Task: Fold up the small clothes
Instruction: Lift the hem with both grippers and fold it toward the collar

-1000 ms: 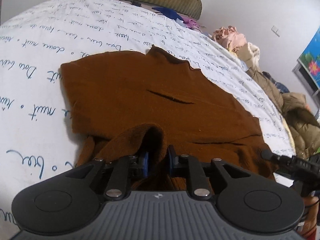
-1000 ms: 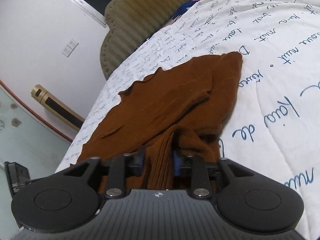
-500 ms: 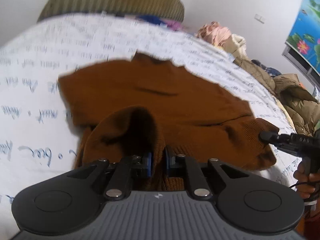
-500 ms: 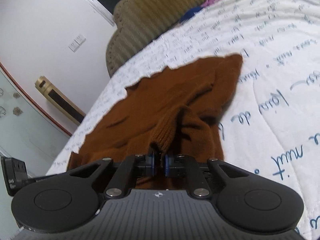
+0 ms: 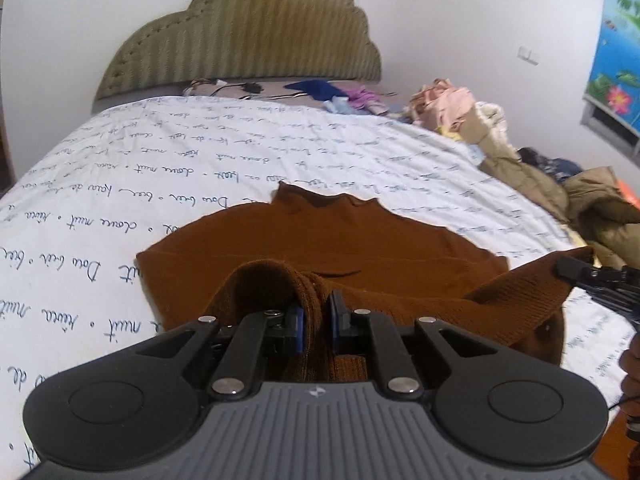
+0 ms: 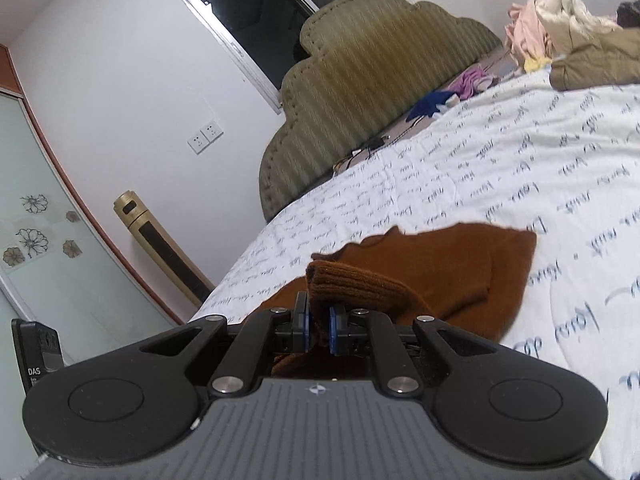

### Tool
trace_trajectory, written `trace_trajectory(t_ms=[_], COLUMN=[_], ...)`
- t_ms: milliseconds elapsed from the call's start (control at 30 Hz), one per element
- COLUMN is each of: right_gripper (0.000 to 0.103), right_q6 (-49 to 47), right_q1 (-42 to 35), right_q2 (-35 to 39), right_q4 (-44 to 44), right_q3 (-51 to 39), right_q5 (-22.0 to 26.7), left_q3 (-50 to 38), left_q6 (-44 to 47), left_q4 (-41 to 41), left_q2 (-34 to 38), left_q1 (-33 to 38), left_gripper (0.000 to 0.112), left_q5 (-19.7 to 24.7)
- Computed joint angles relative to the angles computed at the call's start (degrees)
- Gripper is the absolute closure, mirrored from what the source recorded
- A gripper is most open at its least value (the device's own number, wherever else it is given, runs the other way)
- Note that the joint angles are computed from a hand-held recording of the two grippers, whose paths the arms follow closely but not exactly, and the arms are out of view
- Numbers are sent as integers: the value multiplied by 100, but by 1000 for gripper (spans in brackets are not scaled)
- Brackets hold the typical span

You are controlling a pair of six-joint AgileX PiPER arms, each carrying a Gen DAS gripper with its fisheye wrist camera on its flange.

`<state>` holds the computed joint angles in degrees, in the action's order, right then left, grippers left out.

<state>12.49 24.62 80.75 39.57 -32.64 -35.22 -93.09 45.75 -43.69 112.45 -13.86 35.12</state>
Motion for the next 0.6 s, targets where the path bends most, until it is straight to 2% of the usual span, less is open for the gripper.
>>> trace_trajectory(t_ms=[200,367,600], right_gripper=[89,89,89], right_q6=[-798,-1394,-1660], right_q1=[-71,22,4], right_q2=[298,447,483], right_q4=[577,1046,1250], right_q3=[-467,-734,-878], right_q5=[178,123,64], left_q3=[-425,-827,-1302], left_q6=[-986,-1593,-1828], left_q4=[1138,1755,2023], left_q2=[191,373,589], left_q1=[-338,-450,-478], left_gripper=[101,101,101], left_q5=[-310,-236,-32])
